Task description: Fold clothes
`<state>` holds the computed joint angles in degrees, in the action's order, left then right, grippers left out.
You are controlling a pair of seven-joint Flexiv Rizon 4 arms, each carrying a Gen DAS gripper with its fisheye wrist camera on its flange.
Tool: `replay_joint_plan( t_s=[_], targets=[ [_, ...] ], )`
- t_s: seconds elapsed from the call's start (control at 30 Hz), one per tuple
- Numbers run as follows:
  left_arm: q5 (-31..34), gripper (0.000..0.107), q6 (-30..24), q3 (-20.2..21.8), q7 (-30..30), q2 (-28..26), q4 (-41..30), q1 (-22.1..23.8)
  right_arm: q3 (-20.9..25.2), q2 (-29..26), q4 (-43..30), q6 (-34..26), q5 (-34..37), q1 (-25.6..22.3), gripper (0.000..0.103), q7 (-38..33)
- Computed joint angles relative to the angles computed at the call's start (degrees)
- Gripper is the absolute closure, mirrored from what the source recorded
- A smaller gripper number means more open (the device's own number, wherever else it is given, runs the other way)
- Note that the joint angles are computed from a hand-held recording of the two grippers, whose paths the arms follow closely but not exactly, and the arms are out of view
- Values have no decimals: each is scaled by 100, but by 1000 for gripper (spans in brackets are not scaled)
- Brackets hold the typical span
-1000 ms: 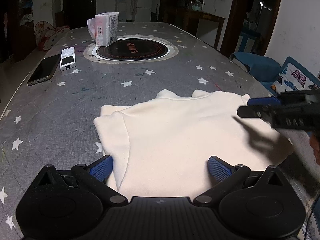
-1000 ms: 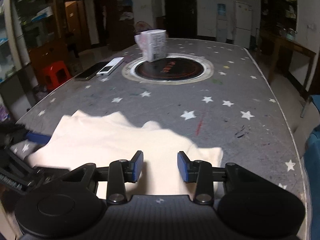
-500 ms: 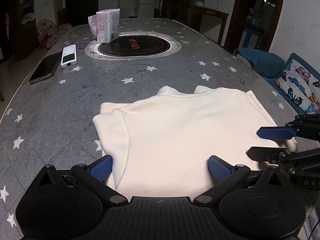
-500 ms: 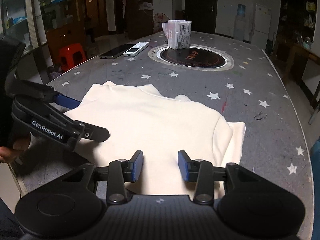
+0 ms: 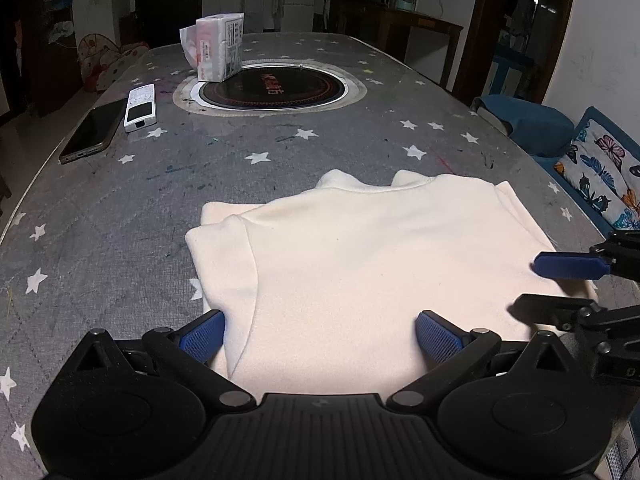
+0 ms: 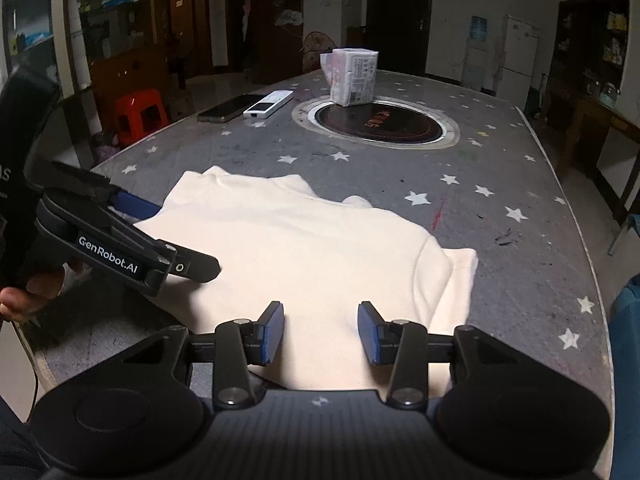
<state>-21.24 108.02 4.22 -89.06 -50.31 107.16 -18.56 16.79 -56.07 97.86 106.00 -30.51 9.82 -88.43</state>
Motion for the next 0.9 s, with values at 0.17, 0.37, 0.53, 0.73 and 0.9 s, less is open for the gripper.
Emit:
replay_joint_plan(
  t_s=[0.17,0.37,0.53,0.73,0.9],
  targets=[
    [-74,4,-131,134,-24,6,-37,-128,265,-75,-24,-175,-35,-265,61,35],
    [-120,4,-252,315,-41,-4,-89,-289,181,-30,60,-47,46,-240,61,79],
    [-83,4,-229,472,-19,40,-50,-443,-34,62,163,136,147,-58,61,109],
    [146,5,196,188,194,142,208,-218,-87,154,322,227,-69,-38,61,0],
    [159,14,409,30,293,173,377,-87,-297,183,363,203,41,138,61,-18]
  ],
)
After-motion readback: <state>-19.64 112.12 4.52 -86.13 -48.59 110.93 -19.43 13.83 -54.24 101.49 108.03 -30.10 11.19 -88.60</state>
